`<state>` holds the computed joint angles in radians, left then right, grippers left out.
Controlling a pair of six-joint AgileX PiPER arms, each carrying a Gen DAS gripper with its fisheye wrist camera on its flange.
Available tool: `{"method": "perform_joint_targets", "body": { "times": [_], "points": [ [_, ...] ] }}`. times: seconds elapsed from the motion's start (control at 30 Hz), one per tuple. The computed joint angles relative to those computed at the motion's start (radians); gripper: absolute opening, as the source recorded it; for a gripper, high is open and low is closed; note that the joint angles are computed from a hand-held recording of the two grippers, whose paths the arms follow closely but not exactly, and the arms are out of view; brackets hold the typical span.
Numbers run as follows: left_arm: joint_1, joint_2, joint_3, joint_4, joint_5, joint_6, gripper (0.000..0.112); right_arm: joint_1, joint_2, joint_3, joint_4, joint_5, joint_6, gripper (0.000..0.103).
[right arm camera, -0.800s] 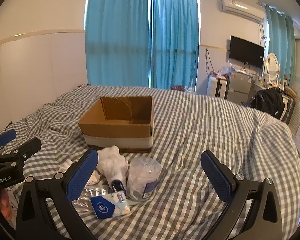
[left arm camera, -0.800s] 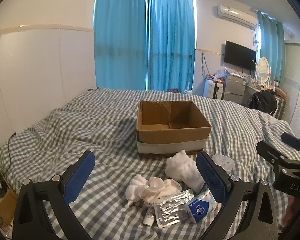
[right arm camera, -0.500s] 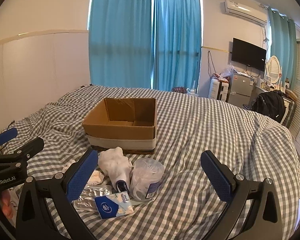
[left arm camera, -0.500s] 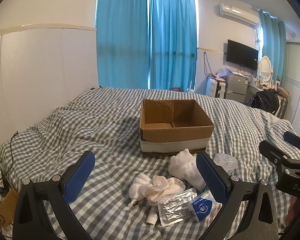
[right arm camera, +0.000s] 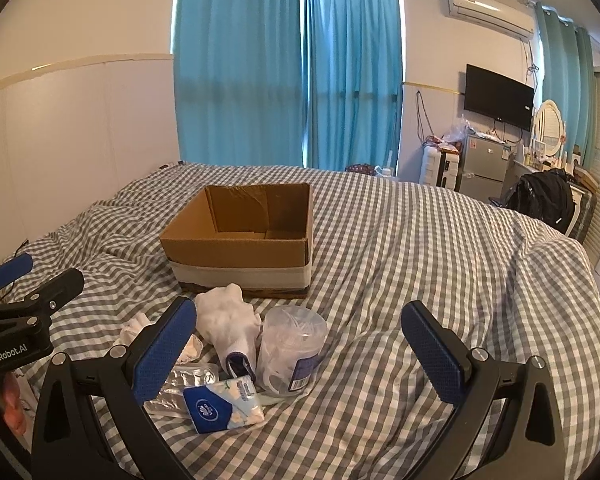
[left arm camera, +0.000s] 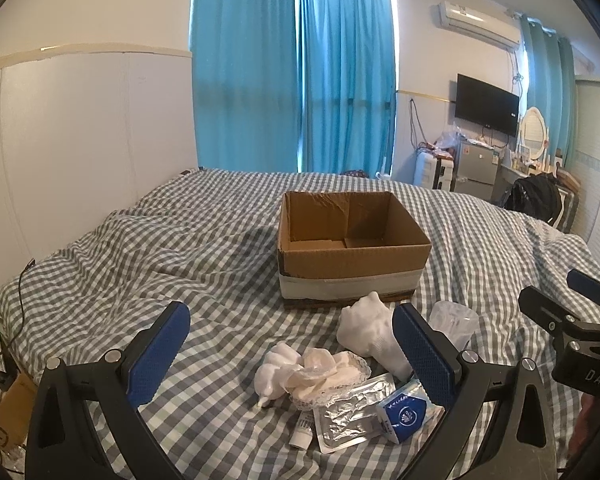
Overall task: Organize objects
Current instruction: 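Move both tools toward the pile of items beside the box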
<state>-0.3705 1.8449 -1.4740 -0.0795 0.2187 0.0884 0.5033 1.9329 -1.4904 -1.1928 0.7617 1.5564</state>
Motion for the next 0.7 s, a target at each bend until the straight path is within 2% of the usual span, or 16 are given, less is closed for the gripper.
{"method": "perform_joint_targets", "body": {
  "times": [0.2, 0.43, 0.53, 0.7],
  "points": [
    [-0.005, 0.008, 0.012, 0.021, -0.022, -0.008, 0.103, 0.001, -0.013, 0.018, -0.025, 0.009, 0.024, 0.103],
    [0.018, 0.065, -0.038, 0.035, 0.03, -0.026, 0.103, -0.029, 0.001, 0.005, 0.046, -0.009, -0.019, 0.103],
    [0.019, 0.098, -0.06, 0.126, 0.032, -0.105, 0.102, -0.04, 0.018, -0.015, 0.053, -0.007, -0.049, 0.103],
    [0.023, 0.191, -0.154, 0.077, 0.118, -0.064, 0.099, -0.092, 0.075, -0.088, 0.156, -0.04, -0.173, 0.103]
  ]
}}
